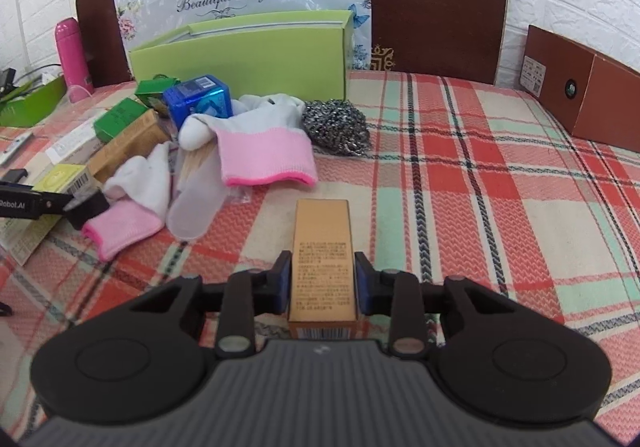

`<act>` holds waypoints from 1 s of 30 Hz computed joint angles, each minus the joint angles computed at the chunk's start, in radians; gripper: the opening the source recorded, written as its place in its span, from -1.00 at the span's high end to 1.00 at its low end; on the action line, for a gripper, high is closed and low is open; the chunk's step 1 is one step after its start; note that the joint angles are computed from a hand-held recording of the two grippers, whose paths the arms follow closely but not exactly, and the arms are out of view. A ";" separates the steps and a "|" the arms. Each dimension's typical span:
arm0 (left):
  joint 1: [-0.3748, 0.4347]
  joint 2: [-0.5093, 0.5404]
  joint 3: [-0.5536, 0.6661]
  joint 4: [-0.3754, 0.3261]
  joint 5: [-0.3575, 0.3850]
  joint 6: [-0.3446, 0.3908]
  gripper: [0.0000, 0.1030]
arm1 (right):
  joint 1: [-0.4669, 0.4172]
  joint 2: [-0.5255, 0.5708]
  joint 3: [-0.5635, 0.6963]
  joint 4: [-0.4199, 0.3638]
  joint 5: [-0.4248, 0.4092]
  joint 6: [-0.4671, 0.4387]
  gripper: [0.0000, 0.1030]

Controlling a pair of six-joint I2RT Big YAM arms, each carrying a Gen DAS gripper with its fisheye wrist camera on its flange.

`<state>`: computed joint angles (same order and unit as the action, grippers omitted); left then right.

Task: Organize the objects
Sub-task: 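Carry both held boxes up over the lime-green box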

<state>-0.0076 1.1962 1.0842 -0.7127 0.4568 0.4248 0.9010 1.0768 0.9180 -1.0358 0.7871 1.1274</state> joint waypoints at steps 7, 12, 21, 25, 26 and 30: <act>-0.004 -0.009 0.087 0.026 0.159 -0.093 -0.33 | -0.012 -0.058 0.032 0.135 0.054 -0.166 0.41; -0.074 0.042 0.184 0.100 0.212 -0.242 -0.33 | -0.104 -0.050 0.067 0.329 0.059 -0.417 0.41; -0.215 0.230 0.409 0.185 0.090 -0.401 -0.33 | -0.319 0.081 0.180 0.541 -0.032 -0.712 0.41; -0.261 0.350 0.527 0.152 0.015 -0.378 -0.33 | -0.416 0.160 0.240 0.564 -0.091 -0.762 0.41; -0.269 0.385 0.564 0.127 -0.006 -0.370 -0.33 | -0.438 0.180 0.256 0.565 -0.108 -0.765 0.41; -0.288 0.482 0.658 0.063 -0.055 -0.331 -0.33 | -0.515 0.264 0.315 0.554 -0.187 -0.769 0.41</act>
